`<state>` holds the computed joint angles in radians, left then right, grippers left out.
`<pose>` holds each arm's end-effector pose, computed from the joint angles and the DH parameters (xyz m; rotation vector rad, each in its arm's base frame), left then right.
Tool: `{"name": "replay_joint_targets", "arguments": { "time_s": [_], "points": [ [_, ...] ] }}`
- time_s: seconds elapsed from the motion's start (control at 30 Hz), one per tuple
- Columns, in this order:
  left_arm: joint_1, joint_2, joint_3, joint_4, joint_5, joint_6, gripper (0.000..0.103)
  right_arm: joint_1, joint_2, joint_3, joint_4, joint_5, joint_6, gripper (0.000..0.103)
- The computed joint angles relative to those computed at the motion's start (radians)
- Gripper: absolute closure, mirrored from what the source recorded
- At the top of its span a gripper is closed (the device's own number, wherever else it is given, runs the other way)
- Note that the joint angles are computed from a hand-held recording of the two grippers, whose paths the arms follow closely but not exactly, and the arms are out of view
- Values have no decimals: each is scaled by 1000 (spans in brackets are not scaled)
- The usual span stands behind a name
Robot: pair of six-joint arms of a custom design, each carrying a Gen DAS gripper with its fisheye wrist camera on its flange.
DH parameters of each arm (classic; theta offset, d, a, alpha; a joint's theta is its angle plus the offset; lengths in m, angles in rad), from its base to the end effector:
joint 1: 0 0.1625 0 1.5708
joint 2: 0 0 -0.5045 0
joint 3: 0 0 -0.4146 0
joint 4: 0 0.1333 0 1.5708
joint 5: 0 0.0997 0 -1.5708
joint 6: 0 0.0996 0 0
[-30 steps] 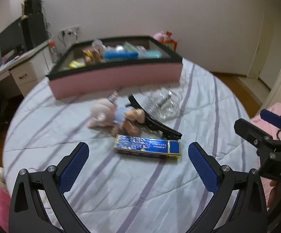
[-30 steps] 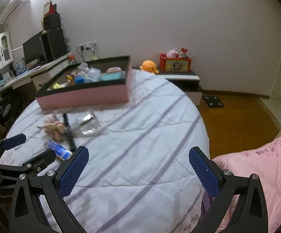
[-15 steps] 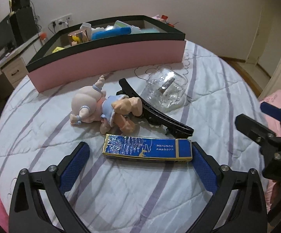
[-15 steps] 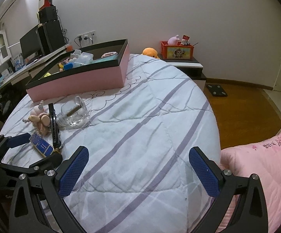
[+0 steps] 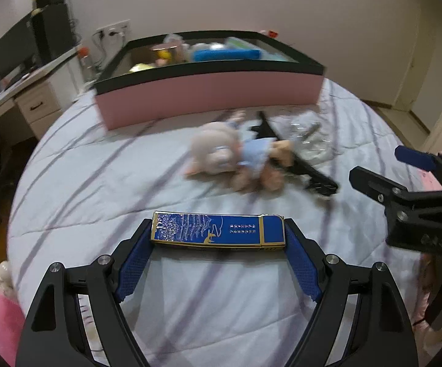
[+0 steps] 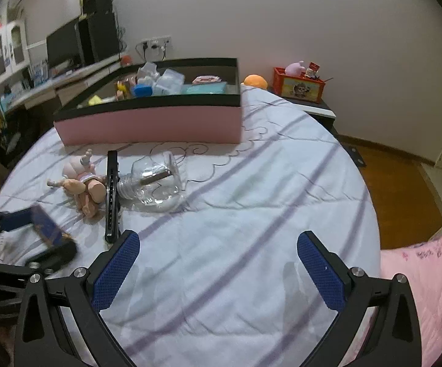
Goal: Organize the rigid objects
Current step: 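Grasp the blue pen case with the left tool while the right tool grasps the glass jar, then lift and carry the pen case and glass jar over the pink box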
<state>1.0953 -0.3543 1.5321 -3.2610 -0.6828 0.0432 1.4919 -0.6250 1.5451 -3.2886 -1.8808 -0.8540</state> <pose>-0.1560 -0.7629 -0.0514 0.3068 2.2521 -0.8072 0.0397 -0.8034 0.1329 0.7662 -2.2981 0.7400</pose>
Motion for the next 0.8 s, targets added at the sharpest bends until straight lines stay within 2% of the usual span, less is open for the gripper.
{"name": "replay_joint_targets", "arguments": {
  "time_s": [0.1, 0.3, 0.57, 0.63, 0.73, 0.77, 0.8],
  "points": [
    [7, -12, 17, -11, 4, -7, 20, 12, 30, -47, 28, -39, -40, 0],
    [13, -19, 23, -17, -7, 1, 20, 22, 54, -126, 194, -32, -72, 0],
    [19, -18, 17, -22, -15, 14, 19, 33, 86, -202, 321, -12, -94, 2],
    [20, -17, 15, -24, -16, 18, 19, 31, 87, -214, 358, 4, -91, 9],
    [21, -12, 7, -26, -13, 24, 19, 28, 80, -210, 367, 29, -93, 29],
    [21, -11, 5, -30, -12, 27, 20, 27, 75, -203, 359, 39, -94, 41],
    [21, -10, 4, -35, -13, 27, 20, 26, 72, -198, 351, 44, -91, 41]
  ]
}}
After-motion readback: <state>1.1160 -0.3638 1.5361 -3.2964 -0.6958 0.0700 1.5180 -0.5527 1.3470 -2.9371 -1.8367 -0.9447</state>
